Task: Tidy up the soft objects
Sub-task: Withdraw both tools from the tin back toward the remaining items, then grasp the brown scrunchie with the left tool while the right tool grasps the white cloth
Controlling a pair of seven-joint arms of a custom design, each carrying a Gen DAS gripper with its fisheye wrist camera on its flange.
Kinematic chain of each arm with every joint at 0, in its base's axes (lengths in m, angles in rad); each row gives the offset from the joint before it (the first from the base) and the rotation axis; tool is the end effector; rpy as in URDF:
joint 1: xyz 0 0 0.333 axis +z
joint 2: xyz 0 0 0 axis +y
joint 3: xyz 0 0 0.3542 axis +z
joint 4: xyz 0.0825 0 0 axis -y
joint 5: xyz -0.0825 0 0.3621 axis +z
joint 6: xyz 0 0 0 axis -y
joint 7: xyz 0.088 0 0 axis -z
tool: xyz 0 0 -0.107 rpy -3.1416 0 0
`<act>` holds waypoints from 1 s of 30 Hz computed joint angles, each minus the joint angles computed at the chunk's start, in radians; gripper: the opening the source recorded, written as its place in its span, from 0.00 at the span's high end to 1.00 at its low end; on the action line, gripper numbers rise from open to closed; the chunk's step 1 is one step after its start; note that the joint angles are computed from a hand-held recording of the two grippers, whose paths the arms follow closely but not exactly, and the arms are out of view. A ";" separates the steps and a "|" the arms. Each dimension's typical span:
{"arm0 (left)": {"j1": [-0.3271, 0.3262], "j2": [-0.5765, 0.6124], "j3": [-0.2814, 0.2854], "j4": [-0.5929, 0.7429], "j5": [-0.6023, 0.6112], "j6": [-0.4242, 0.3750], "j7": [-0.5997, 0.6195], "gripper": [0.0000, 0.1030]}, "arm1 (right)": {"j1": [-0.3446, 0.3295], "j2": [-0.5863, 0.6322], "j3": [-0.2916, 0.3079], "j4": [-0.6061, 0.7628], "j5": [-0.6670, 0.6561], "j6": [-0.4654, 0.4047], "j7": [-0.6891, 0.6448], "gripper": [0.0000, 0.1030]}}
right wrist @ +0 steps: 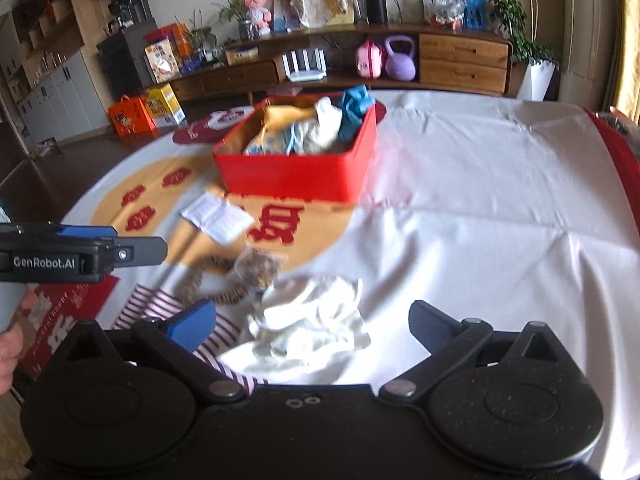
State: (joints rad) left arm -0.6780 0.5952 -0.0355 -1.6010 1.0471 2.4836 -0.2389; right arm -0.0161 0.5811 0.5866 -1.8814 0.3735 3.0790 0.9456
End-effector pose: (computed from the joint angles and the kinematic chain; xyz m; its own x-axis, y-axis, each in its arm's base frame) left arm 0.5469 -0.4718 0.3559 0.2744 -0.9512 0.1411 -0.6734 -0.2948 -0.6780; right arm 0.6214 0.2878 0.3583 0.6363 -0.7553 -0.1567 -0.6271 -0.3882 -0.6753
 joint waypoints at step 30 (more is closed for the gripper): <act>-0.034 0.181 0.067 0.137 -0.150 0.005 0.248 0.19 | 0.148 0.112 -0.149 0.121 -0.100 -0.069 0.019 0.04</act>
